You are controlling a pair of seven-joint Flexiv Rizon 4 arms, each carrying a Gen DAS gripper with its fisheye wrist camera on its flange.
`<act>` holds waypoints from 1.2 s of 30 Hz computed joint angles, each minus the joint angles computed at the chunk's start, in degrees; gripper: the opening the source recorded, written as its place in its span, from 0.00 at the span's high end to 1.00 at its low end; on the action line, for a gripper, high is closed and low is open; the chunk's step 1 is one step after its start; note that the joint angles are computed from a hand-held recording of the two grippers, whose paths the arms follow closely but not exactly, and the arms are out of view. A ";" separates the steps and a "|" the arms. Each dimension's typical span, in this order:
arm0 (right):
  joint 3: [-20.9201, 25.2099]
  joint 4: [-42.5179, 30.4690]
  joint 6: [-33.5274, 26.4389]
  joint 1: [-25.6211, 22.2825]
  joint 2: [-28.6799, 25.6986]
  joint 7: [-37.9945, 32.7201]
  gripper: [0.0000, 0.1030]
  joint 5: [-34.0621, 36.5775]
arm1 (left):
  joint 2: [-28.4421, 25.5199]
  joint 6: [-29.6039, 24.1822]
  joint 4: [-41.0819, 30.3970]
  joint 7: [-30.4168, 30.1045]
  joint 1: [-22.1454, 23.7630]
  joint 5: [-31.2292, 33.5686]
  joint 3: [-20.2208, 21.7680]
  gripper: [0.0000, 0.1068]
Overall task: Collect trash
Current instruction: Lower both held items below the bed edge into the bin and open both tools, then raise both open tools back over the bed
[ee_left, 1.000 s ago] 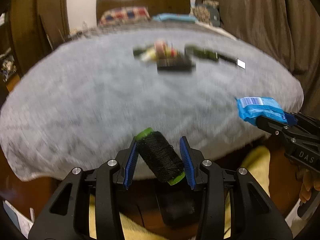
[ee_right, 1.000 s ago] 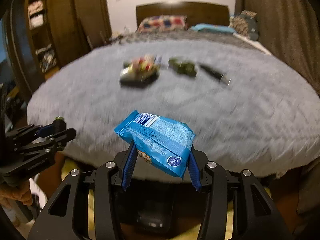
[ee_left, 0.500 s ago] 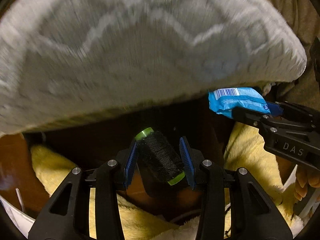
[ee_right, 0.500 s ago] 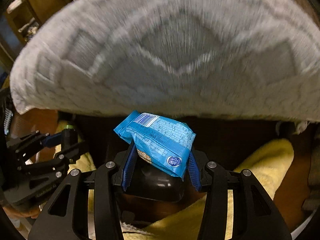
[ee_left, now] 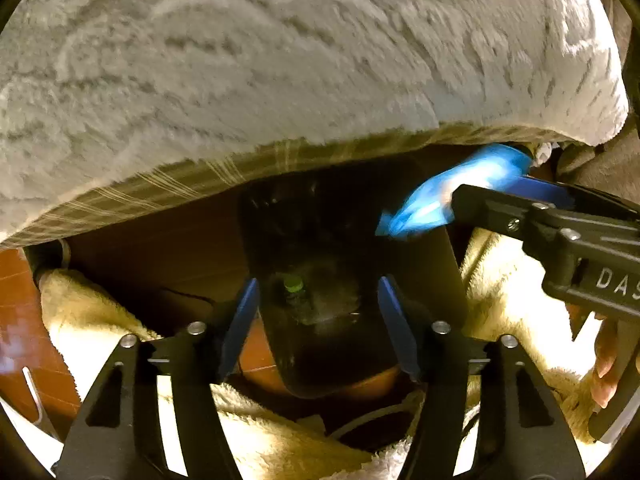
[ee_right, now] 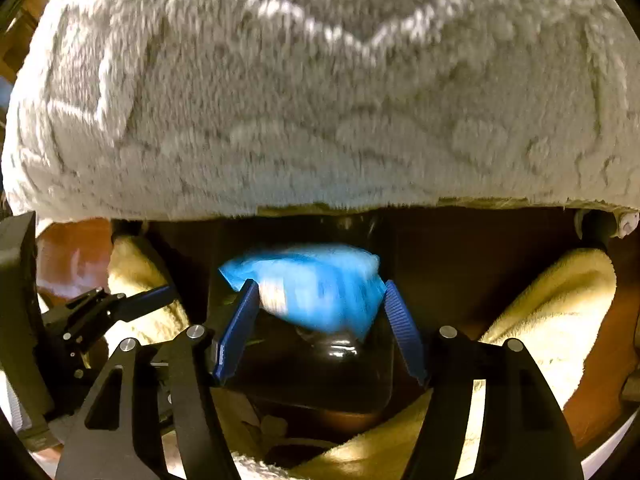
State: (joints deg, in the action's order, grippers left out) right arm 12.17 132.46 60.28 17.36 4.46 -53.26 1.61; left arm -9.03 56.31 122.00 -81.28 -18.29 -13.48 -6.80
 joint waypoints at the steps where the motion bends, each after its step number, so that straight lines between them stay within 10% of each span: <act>1: 0.01 0.04 -0.06 -0.12 0.29 0.39 0.33 -0.50 | 0.32 0.20 0.03 -0.26 -0.05 0.44 0.14 0.39; 21: 0.60 1.74 4.72 -13.70 15.59 15.81 0.05 -29.62 | 12.56 4.96 -6.53 -6.75 2.15 9.56 1.57 0.11; 36: -4.22 -6.69 8.79 -20.13 5.06 18.47 0.05 -40.79 | -1.27 4.07 -25.78 -8.78 1.29 12.53 0.25 0.11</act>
State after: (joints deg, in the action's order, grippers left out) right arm 7.95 125.77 69.08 -2.78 9.53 -34.79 -39.18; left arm -10.30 60.38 96.22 -90.06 -17.00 -0.95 -6.55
